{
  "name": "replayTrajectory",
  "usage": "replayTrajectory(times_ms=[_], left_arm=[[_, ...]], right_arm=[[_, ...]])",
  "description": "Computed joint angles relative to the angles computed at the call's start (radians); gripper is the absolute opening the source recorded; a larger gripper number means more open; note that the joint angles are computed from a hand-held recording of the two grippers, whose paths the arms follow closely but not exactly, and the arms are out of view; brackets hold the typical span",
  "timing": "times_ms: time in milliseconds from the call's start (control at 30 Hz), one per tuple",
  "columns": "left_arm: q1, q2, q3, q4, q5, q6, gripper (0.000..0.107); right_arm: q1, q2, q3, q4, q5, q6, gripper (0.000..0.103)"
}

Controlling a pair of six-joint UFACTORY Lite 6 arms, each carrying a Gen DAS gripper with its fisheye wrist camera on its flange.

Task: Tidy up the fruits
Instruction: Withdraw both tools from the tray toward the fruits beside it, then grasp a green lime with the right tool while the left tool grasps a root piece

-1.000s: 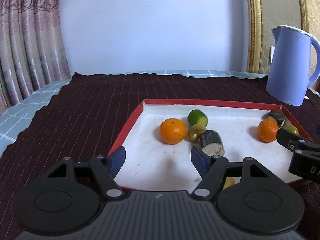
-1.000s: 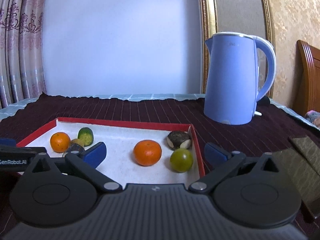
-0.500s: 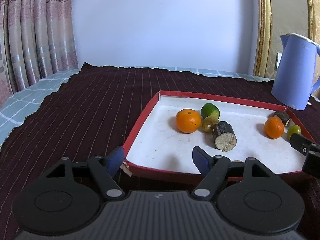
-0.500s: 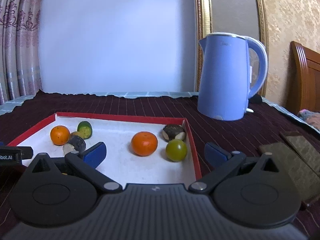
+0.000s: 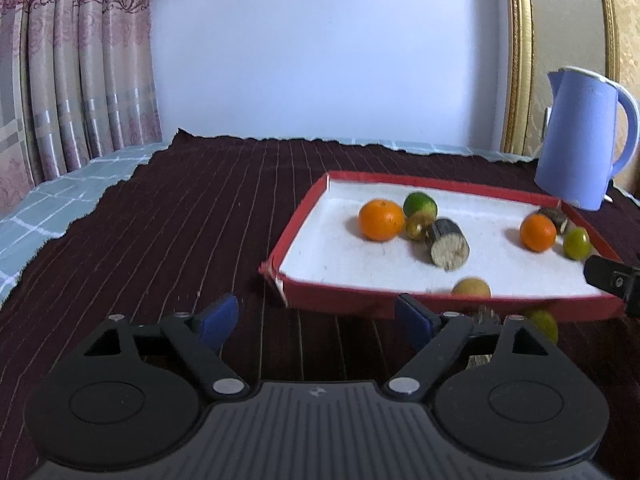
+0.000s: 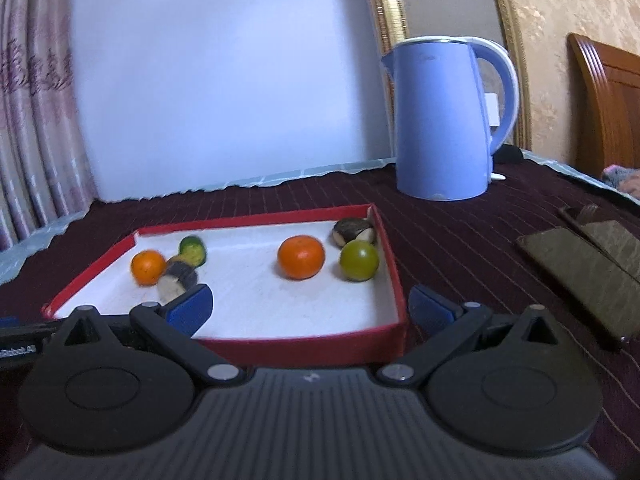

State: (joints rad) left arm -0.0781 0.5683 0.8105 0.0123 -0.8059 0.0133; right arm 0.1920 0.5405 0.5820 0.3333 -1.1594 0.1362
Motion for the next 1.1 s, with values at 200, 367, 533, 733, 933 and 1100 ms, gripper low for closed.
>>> replayTrajectory(times_ms=[200,367,533,733,933,1100], left_arm=[[0.018,-0.016,-0.042,0.097,-0.029,-0.014,0.086],[0.035,-0.017,-0.049,0.145,-0.021,-0.05,0.086],[0.046,-0.011,-0.034,0.16,0.009,-0.083,0.086],[0.038,-0.005,-0.026,0.139,0.027,-0.073,0.086],[0.032,-0.005,-0.024,0.125,0.037,-0.057,0.086],[0.027,-0.005,-0.025,0.116,0.036,-0.048,0.086]], right_arm=[[0.081,-0.028,-0.01,0.023,0.078,-0.123,0.103],[0.137,-0.03,0.003,0.078,0.114,-0.205,0.103],[0.128,-0.036,0.004,0.016,0.144,-0.194,0.103],[0.165,-0.002,0.081,0.058,0.226,-0.307,0.09],[0.16,0.023,0.141,0.059,0.311,-0.349,0.066],[0.161,0.04,0.175,0.019,0.358,-0.345,0.032]])
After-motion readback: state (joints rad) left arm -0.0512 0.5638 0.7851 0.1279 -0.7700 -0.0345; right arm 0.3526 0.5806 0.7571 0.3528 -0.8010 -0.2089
